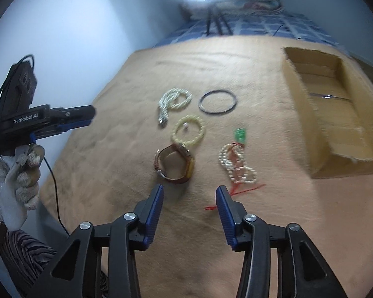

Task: Organize jewelry
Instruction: 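Move the right tool to the brown leather watch while the left tool approaches the pearl earring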

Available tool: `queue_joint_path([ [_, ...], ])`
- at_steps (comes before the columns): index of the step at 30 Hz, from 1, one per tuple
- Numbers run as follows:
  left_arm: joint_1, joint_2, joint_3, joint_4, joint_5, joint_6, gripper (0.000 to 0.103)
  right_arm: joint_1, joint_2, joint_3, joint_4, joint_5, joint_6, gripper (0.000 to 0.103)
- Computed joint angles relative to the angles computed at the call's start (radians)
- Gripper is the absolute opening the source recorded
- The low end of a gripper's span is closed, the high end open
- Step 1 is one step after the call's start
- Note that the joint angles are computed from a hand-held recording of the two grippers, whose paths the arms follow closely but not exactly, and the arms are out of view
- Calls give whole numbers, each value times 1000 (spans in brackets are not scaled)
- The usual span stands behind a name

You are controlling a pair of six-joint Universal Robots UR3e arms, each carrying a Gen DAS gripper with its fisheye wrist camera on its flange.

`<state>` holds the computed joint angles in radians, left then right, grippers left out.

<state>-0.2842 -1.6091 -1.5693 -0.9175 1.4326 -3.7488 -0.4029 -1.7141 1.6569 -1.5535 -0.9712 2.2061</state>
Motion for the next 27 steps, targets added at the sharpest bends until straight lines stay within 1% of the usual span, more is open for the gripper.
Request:
queue_joint_path([
  [1,-1,-15,-1,7,-10,1,53,22,18,-1,-24,-10,19,42],
  [2,-1,-28,1,8,-21,5,50,37,32,-1,-44,-17,38,41],
  [3,-5,-42,5,8,-28,10,47,51,49,-5,-62,-22,58,41],
  [5,-19,-76,16,5,-48,30,36,74,86,-21,-80,-25,96,38],
  [6,-24,-88,19,5,-55,38,35,87,106,-32,-90,-26,115,38],
  [9,-33,-105,20,5,-65,53,35,121,153,-45,-136,-39,149,35],
  [12,-38,-110,20,1,-55,68,35,158,204,-60,-190,-65,191,33],
  [19,-43,-136,13,9,-57,100,35,180,286,-101,-191,-67,215,30],
  [21,-46,-145,15,8,-56,108,35,196,299,-100,-215,-81,215,27],
  [24,-49,-165,25,9,-52,121,35,209,308,-101,-232,-101,218,19],
  [26,-47,-171,24,13,-56,130,35,208,313,-108,-227,-102,214,9],
  [27,-48,-174,24,15,-56,132,35,208,313,-109,-233,-107,215,7],
])
